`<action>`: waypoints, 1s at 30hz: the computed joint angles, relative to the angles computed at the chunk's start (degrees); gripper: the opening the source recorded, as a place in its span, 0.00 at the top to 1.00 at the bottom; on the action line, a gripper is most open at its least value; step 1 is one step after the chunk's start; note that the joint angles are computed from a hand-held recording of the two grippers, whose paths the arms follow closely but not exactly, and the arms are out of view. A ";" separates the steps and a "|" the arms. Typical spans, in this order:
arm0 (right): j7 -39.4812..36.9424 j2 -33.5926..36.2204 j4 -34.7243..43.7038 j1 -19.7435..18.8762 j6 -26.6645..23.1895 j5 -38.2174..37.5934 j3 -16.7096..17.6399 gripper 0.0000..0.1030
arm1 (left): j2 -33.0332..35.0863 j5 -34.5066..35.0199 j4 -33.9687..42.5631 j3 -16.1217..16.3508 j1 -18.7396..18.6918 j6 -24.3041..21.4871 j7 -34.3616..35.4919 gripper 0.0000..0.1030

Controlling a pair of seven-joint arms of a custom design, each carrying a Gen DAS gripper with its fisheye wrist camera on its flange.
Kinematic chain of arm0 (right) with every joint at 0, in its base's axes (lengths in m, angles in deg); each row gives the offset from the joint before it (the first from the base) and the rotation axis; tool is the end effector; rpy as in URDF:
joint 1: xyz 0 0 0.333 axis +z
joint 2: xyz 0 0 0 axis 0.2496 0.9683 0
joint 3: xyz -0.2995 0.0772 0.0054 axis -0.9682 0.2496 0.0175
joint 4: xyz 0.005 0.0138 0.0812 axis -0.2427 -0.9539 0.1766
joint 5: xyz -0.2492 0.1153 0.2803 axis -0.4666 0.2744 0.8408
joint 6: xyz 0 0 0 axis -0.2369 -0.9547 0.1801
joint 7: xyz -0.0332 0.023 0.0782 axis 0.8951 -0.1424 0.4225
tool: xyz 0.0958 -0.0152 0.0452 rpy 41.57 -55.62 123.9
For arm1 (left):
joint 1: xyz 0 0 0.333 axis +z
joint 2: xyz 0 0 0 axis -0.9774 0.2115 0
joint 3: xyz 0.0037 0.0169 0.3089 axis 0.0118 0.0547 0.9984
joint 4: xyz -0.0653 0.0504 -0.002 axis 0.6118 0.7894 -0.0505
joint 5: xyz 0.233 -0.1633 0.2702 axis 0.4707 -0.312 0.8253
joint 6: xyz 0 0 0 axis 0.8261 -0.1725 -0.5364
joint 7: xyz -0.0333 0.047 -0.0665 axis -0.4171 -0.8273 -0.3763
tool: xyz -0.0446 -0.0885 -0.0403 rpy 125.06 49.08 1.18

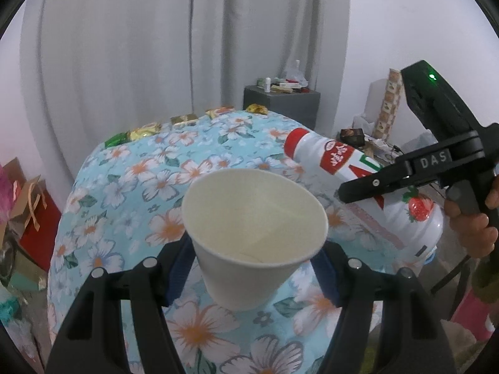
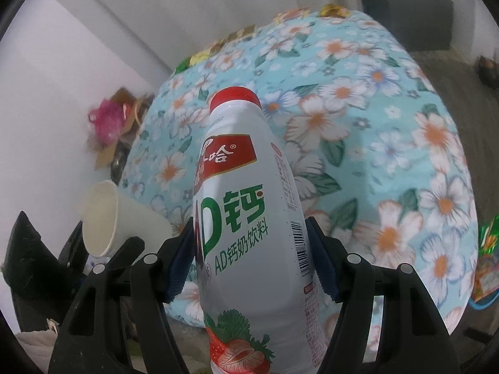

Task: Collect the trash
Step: 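Carry cup and bottle over the wastebasket and open both tools to drop them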

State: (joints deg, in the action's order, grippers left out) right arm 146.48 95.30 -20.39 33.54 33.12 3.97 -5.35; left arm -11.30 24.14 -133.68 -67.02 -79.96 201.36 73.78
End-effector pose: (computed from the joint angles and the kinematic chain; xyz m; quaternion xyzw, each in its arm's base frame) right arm 0.5680 0.2522 0.7098 -0.5450 0.7879 -0.0145 0.2862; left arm 0.5516 -0.0717 0.7078 -0.3420 0.8268 -0.4200 0.1520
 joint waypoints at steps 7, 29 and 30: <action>7.44 -14.94 -19.34 -2.20 11.70 -1.56 -0.33 0.38 | 1.29 -0.31 4.17 -1.44 -1.53 -3.10 0.76 0.36; 42.15 -71.57 -70.69 -24.89 4.24 -11.49 0.26 0.38 | 27.28 12.41 41.30 -19.11 -22.45 -25.59 -9.49 0.36; 42.27 -72.39 -71.76 -25.33 4.09 -11.20 -0.13 0.38 | 28.84 13.64 42.98 -19.59 -23.80 -26.54 -10.38 0.36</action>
